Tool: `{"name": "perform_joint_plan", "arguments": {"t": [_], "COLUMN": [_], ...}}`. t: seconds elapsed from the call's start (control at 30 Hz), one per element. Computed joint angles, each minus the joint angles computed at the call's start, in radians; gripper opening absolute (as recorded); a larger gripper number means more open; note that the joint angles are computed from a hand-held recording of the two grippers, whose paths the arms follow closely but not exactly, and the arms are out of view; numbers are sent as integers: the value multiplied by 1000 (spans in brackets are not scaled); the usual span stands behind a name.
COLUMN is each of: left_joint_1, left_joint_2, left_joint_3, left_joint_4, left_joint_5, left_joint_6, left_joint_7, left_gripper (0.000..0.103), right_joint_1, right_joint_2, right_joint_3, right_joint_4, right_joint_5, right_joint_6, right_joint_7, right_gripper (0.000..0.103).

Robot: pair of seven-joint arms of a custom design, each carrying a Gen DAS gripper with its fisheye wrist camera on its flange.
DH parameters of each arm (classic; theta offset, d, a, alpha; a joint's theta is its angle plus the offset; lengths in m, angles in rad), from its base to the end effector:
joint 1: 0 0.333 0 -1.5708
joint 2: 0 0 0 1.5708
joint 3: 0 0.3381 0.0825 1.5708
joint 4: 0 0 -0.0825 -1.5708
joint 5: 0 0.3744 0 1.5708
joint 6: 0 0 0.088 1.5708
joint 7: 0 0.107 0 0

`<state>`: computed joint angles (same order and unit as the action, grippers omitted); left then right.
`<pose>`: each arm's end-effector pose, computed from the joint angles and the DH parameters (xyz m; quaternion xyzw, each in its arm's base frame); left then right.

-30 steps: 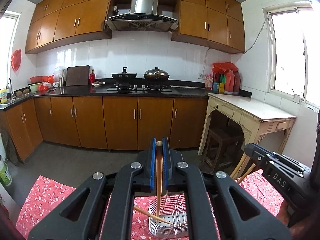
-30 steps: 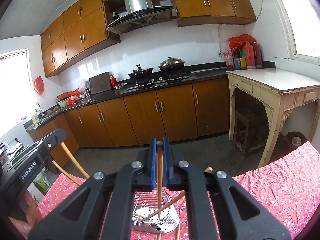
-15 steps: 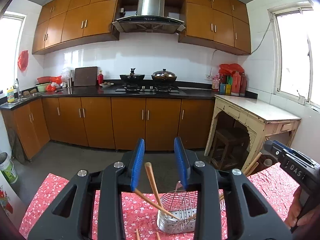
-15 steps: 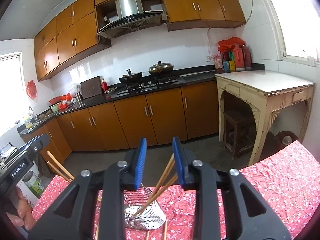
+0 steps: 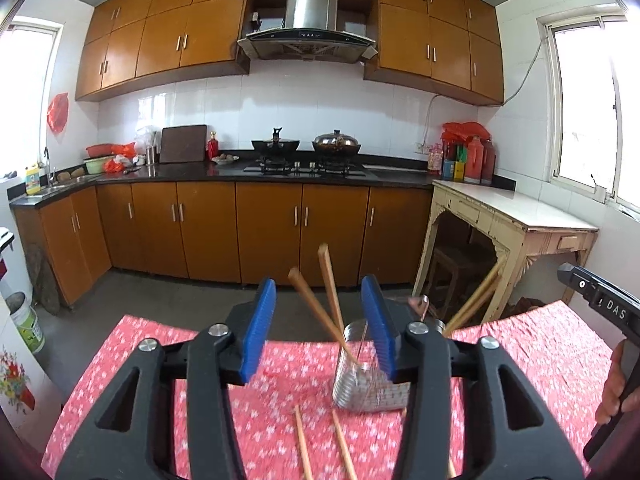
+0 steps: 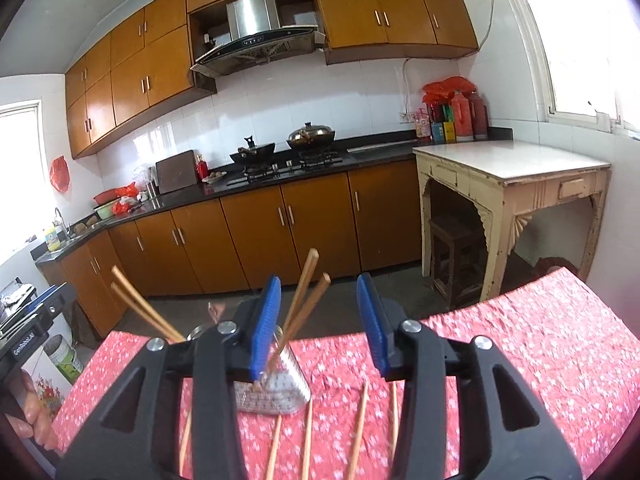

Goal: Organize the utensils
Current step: 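Move the left tool back over the remaining chopsticks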

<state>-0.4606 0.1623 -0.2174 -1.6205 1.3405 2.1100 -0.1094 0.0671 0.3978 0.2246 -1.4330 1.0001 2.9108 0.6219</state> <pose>0.5370 -0.3591 0.6180 -0.6891 0.4341 -0.3388 0.4710 0.7096 0.1225 0.5972 -0.6619 0.4834 -0.2366 0.5218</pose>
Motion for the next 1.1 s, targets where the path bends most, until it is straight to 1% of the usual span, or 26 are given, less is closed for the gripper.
{"name": "perform_joint_plan", "arguments": {"t": [0.1, 0.17, 0.2, 0.27, 0.33, 0.47, 0.53, 0.63, 0.83, 0.97, 1.1], "left_joint_1": [-2, -1, -1, 0, 4, 14, 12, 8, -16, -37, -62], "left_joint_2": [-37, -62, -72, -89, -106, -133, -136, -144, -129, -96, -62], "left_joint_3": [-11, -24, -31, -45, -57, -77, -88, -99, -121, -123, -117], "left_joint_4": [-65, -115, -138, -179, -219, -295, -324, -368, -422, -429, -420], "left_joint_5": [-11, -16, -21, -24, -35, -66, -81, -84, -89, -92, -94], "left_joint_6": [-4, -10, -16, -29, -29, -15, -25, -17, -18, -5, -10], "left_joint_7": [-29, -54, -64, -88, -111, -166, -180, -221, -291, -324, -331], "left_gripper": [57, 66, 68, 78, 83, 91, 93, 93, 94, 94, 94], "right_joint_1": [-33, -44, -43, -37, -30, -9, -2, 6, 24, 35, 44], "right_joint_2": [-52, -83, -95, -119, -141, -161, -165, -168, -164, -144, -124], "right_joint_3": [19, 16, 8, -10, -28, -68, -84, -99, -113, -123, -119], "right_joint_4": [-94, -148, -172, -225, -283, -375, -416, -471, -547, -572, -582], "right_joint_5": [79, 140, 164, 208, 253, 298, 320, 357, 430, 407, 364], "right_joint_6": [6, 3, -1, 1, 5, 1, 2, 15, 42, 45, 69], "right_joint_7": [-78, -131, -153, -198, -252, -292, -314, -364, -470, -439, -393], "right_gripper": [40, 40, 41, 41, 41, 41, 41, 40, 40, 40, 31]}}
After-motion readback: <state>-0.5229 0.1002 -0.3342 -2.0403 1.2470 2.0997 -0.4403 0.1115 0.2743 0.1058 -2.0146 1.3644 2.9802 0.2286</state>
